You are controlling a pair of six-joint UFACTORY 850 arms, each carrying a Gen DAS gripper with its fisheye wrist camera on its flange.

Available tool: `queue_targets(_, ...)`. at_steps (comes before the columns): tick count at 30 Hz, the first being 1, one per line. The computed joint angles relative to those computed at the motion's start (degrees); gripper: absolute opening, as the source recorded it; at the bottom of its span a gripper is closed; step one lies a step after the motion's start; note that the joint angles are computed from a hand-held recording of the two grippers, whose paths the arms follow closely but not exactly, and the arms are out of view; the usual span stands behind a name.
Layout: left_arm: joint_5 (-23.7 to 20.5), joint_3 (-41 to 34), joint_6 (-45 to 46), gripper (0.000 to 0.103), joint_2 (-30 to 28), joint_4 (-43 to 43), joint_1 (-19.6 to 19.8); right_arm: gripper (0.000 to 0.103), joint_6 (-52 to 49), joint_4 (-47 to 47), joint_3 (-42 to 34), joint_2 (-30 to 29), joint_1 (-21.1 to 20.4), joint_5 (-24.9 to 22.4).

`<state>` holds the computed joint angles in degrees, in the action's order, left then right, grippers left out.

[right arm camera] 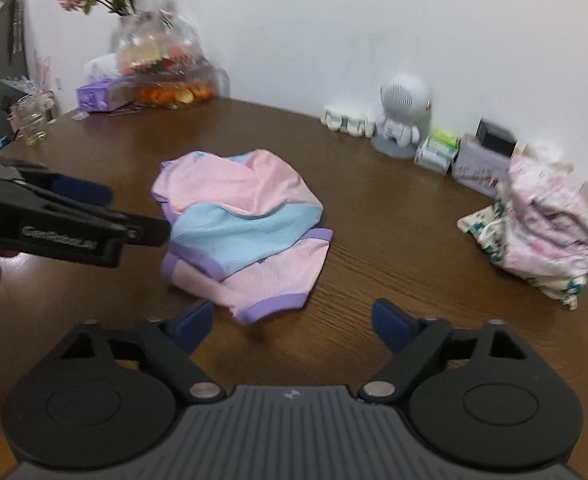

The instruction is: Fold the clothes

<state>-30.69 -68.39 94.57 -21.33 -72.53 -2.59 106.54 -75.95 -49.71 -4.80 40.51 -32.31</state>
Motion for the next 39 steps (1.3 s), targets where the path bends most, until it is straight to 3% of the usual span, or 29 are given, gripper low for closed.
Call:
queue_targets(1,0.4,-1.0,-1.8,0.064,-1.0,1.1,-0.4,0.080,0.1,-0.1,-0.5,-0.7,-0.8,1.2)
queue_targets(3,1.0,-2.5,-4.9,0.053,-2.5,3.9,-1.4,0.075,-1.1,0.7,-1.3,-2.0,-2.1,3.2)
queue_targets(4,0.9,-3.4,-7.3,0.048,-3.2,6.1,-1.7,0.066,-1.8,1.2,-1.7,-2.6,-2.7,4.1)
queue_targets(5,0.2,-4.2,-9.7,0.035,-3.9,8.3,-2.0,0.052,-2.5,1.9,-2.1,-3.1,-3.4,5.5)
queue_targets(6,-1.0,-4.7,-10.6,0.020,-4.3,9.2,-2.0,0.046,-3.2,2.7,-2.3,-3.5,-4.1,7.1)
queue_targets(8,-2.4,-5.4,-12.1,0.006,-4.9,11.0,-2.1,0.025,-3.4,3.1,-2.5,-3.9,-5.0,9.6)
queue_targets(11,-1.4,-4.7,-10.2,0.001,-4.2,9.6,-2.4,0.000,-0.5,-0.7,-1.9,-4.0,-5.3,12.6)
queue_targets(13,-1.5,-4.5,-9.0,0.001,-3.4,7.6,-2.2,0.000,4.9,-6.8,-0.9,-3.2,-5.3,13.7)
queue_targets(17,-1.0,-4.4,-5.3,0.001,-0.7,2.6,-1.9,0.000,9.9,-12.8,1.0,0.7,-5.6,11.4)
queue_targets(23,-3.0,-3.1,3.3,0.001,6.1,-6.4,-0.9,0.000,11.6,-13.5,5.6,12.2,-7.3,7.3)
queue_targets(24,-3.3,-2.4,5.2,0.001,7.5,-7.9,-0.8,0.001,11.5,-13.9,6.5,13.7,-7.2,7.5)
queue_targets(25,-3.5,-1.7,6.7,0.001,8.8,-8.7,-0.8,0.008,11.3,-14.3,7.4,15.2,-7.0,7.6)
queue_targets(27,-3.1,-0.1,9.6,0.001,11.1,-10.4,-0.7,0.042,11.3,-15.3,8.6,16.2,-6.2,7.5)
queue_targets(28,-2.7,0.7,11.1,0.001,12.2,-11.3,-0.8,0.064,11.9,-16.4,8.9,16.1,-5.6,7.3)
queue_targets(33,-4.3,3.7,13.9,0.000,15.3,-12.1,1.1,0.071,17.3,-23.2,7.8,11.2,-2.4,8.2)
queue_targets(39,-9.9,8.2,24.1,0.001,19.4,-16.4,6.5,0.099,8.0,-24.1,0.6,-1.5,4.4,-7.6)
